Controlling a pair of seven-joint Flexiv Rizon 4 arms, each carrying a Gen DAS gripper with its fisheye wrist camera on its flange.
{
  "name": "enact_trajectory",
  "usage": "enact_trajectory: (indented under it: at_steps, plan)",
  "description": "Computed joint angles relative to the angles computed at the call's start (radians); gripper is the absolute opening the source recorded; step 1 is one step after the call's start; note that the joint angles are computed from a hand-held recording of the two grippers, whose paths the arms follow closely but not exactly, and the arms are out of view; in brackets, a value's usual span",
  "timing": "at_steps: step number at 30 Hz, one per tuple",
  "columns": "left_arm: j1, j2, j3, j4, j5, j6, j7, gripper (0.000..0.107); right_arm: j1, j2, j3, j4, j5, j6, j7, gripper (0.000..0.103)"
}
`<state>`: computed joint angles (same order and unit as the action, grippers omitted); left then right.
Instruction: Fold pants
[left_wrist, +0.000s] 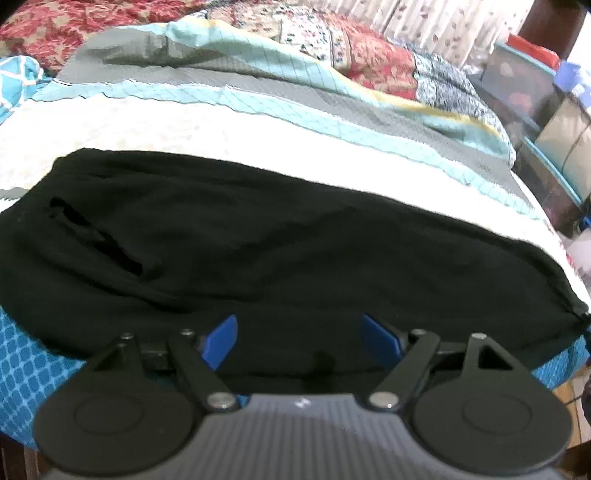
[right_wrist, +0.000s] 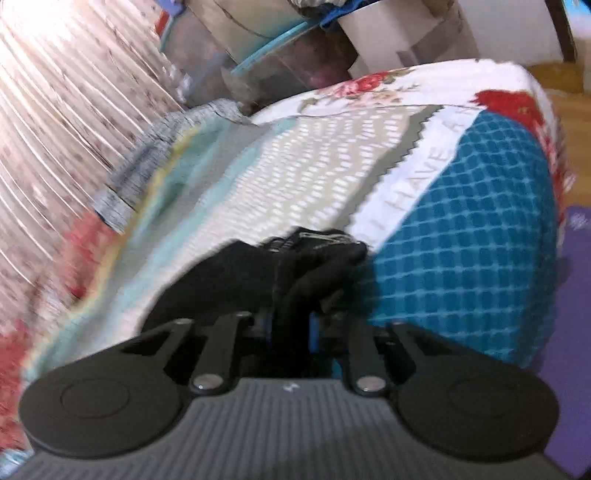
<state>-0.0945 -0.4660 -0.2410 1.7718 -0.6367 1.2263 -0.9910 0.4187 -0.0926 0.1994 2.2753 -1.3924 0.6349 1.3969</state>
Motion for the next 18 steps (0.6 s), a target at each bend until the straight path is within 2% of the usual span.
enact_trajectory:
  at_steps: [3,5,8,11,14,16,17,18]
  plan:
    - [0.034,0.013,-0.044,0.027,-0.075,0.04,0.046,0.076,0.038,-0.016,0.013,-0.065,-0.018,-0.074,-0.084,0.011]
    - [0.054,0.019,-0.072,0.044,-0.135,0.063,0.083,0.076,0.05,-0.04,0.002,-0.124,-0.079,-0.057,-0.17,0.011]
    - [0.071,0.027,-0.094,0.062,-0.216,0.08,0.131,0.076,0.071,-0.115,-0.022,-0.255,-0.166,0.027,-0.371,0.011]
    - [0.076,0.034,-0.093,0.077,-0.282,0.082,0.166,0.076,0.102,-0.236,-0.052,-0.418,-0.186,0.168,-0.606,0.011]
    - [0.074,0.044,-0.079,0.094,-0.338,0.079,0.189,0.076,0.141,-0.375,-0.08,-0.574,-0.117,0.3,-0.825,0.011]
    - [0.072,0.049,-0.064,0.102,-0.365,0.072,0.197,0.076,0.162,-0.483,-0.076,-0.678,0.0,0.366,-0.995,0.012]
    - [0.072,0.052,-0.056,0.107,-0.379,0.068,0.202,0.076,0.173,-0.533,-0.063,-0.726,0.085,0.363,-1.105,0.017]
    - [0.071,0.056,-0.049,0.112,-0.392,0.062,0.205,0.076,0.186,-0.592,-0.033,-0.787,0.197,0.323,-1.265,0.022]
